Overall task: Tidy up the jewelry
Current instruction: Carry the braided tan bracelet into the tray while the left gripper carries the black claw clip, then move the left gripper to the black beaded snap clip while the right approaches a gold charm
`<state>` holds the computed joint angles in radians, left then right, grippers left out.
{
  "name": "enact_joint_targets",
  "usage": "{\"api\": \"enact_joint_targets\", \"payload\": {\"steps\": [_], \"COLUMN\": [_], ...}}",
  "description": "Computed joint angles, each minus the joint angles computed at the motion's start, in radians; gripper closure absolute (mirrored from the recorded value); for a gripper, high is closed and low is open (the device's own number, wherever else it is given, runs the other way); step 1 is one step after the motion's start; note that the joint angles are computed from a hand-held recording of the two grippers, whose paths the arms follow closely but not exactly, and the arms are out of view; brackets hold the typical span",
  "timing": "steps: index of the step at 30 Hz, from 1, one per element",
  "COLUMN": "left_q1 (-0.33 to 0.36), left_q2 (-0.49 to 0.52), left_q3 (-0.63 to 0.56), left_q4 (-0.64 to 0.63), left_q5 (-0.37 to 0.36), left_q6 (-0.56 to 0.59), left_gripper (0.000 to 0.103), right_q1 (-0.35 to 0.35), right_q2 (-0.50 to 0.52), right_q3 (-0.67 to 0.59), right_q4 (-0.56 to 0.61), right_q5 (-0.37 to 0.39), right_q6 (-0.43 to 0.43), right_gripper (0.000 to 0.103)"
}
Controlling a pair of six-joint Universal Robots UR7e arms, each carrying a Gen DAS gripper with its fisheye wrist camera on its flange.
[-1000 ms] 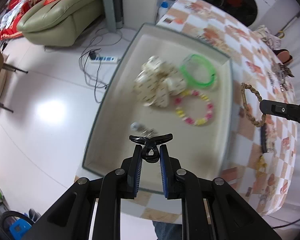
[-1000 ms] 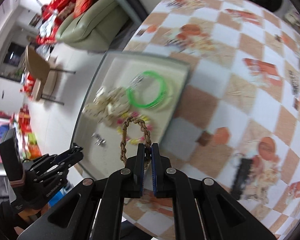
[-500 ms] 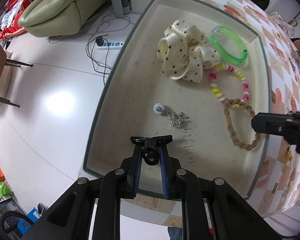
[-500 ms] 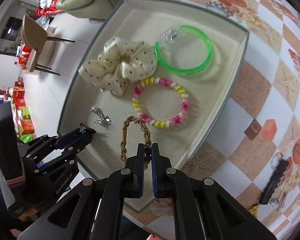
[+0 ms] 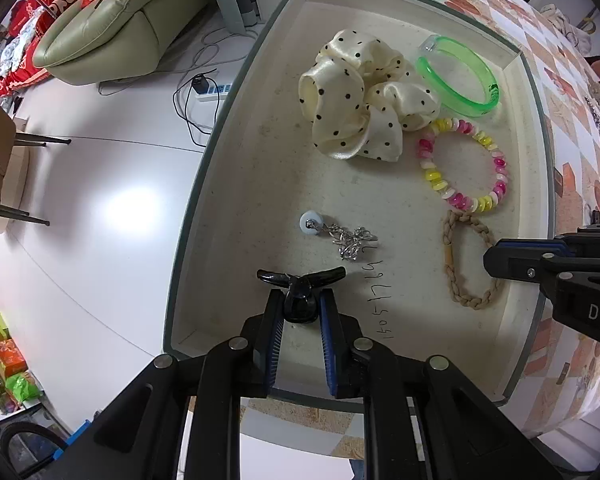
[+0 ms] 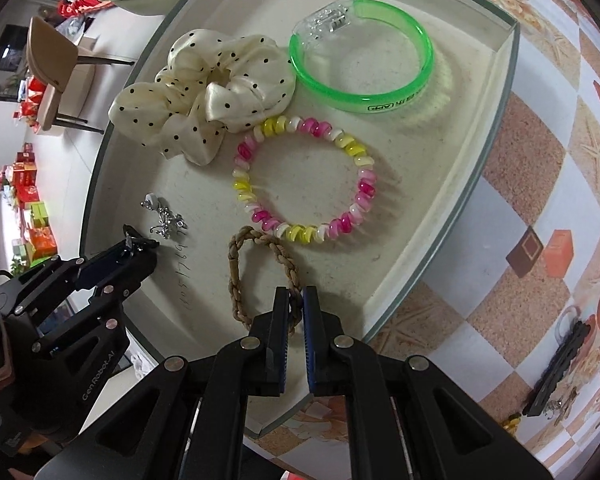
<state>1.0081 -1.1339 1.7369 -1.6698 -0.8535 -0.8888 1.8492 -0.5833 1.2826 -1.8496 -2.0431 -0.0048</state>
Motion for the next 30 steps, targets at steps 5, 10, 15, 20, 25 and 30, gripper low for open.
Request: {"api": "enact_joint_targets", "payload": {"steps": [5,10,15,20,25,30], "left_q1": [-0.005,-0.009,-0.015,-0.035,-0.042,-0.060], "left_q2": [0.014,0.021,0.023,0.028,0.039,0.039], "left_q3": [-0.018,-0.028,-0.038,-0.054,-0.075,-0.083], "left_q4": [0.028,0.033,0.040,0.080,0.100,0.122], "left_q5": [0.003,0.004,0.000,0.034,0.029,0.042], "left_q6": [-0.010,-0.010,-0.013,-0.047,-0.045,-0.052], "left_gripper": [0.081,0.081,0.080,0.000,0.000,0.000], "right_q1": [-0.004,0.010,0.016,0.012,0.003,-0.017], "right_q2": [0.000,0.002,-0.025,-0.051,-0.088,-0.134], "right_q3": [-0.011,-0.038,-0.039,-0.033,-0.002,0.032], "right_q4": [-0.001,-0.020,-0.064,-0.078,-0.107,-0.145], "right_q5": [0.039,0.070,0.092,0.096,0.100,0.078], "right_q6": [-0.003,0.000,-0.004,0.000,0.009,0.041], "right_gripper": [0.058,0.045,0.040,0.037,0.030,0.019]}}
